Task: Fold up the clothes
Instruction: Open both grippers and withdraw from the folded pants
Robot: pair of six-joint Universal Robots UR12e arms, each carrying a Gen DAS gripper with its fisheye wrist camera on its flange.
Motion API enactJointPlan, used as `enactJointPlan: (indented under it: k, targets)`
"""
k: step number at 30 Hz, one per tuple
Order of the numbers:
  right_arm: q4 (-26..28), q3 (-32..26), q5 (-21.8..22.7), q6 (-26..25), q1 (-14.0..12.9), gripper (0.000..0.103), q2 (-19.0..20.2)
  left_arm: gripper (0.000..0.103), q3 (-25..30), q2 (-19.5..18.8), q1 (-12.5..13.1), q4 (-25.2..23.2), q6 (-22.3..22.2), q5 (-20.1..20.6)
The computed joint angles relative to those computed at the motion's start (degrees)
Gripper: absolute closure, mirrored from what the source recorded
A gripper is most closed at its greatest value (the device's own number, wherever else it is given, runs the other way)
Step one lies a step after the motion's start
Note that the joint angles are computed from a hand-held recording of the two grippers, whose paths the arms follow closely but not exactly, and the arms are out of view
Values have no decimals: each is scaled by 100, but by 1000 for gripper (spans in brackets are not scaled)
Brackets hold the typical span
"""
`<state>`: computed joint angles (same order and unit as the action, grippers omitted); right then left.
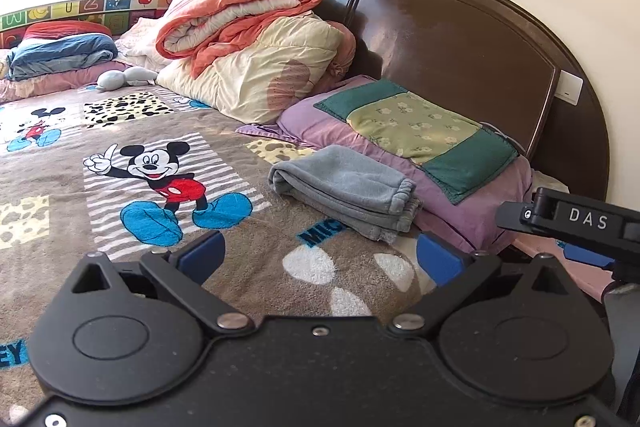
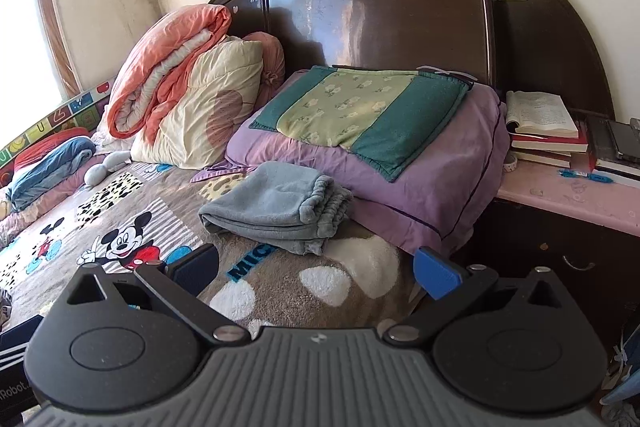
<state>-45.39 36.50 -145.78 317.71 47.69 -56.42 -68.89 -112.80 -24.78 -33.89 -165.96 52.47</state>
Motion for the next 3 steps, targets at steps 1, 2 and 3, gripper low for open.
enactJointPlan:
  k: [1, 2, 3]
  targets:
    - [-26, -16, -6, -45, 4, 0, 8, 0, -27, 15, 1, 31, 8, 5]
    - [-55, -30, -12, -92, 7, 0, 15, 0, -63, 31, -3, 83, 20, 25]
    - [-108, -26, -8, -147, 8, 0, 15, 0, -98, 48, -6, 135, 32, 45]
